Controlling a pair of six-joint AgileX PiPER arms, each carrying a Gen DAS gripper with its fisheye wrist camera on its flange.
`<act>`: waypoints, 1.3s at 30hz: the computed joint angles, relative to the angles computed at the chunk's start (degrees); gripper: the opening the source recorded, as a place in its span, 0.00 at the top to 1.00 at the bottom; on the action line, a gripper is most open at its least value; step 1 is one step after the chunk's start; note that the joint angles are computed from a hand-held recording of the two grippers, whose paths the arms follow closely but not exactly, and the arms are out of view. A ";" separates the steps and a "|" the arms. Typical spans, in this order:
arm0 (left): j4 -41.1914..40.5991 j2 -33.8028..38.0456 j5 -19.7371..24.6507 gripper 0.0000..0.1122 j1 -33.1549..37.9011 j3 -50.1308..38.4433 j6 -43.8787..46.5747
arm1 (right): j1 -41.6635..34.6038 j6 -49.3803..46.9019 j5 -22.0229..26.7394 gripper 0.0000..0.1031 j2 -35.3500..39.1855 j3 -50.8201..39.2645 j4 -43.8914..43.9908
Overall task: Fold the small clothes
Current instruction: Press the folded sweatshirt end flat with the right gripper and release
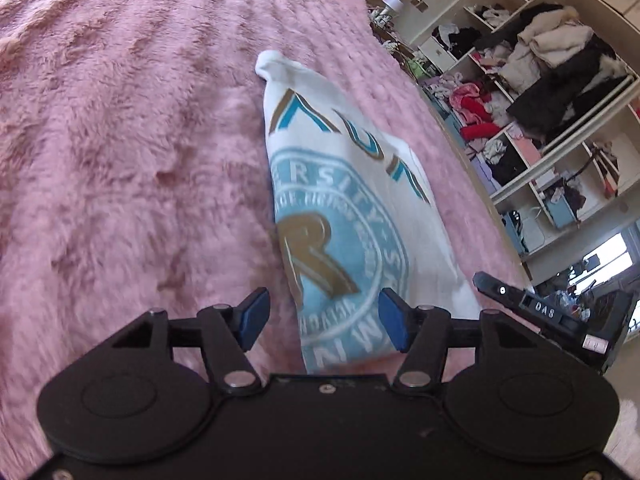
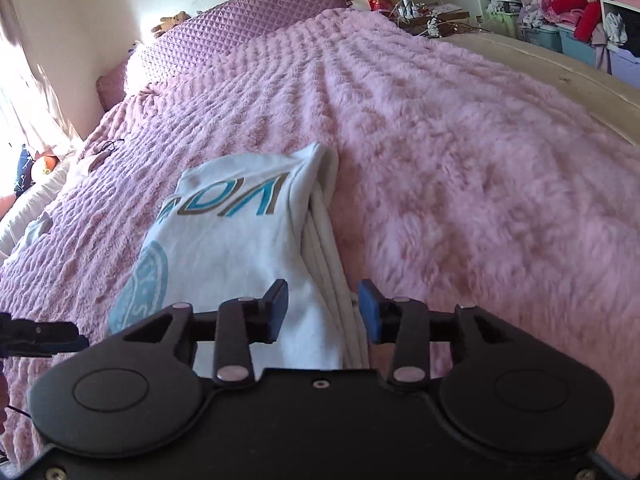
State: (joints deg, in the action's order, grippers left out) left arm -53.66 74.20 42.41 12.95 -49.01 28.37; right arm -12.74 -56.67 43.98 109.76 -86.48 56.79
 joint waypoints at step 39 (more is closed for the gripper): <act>14.39 -1.58 -6.53 0.92 -9.27 3.45 -8.83 | 1.16 2.07 -5.84 0.93 -2.57 6.15 -8.95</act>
State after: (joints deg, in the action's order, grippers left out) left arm -39.27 72.63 35.88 3.67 -45.56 19.54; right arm -11.58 -54.60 38.14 107.18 -80.33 47.83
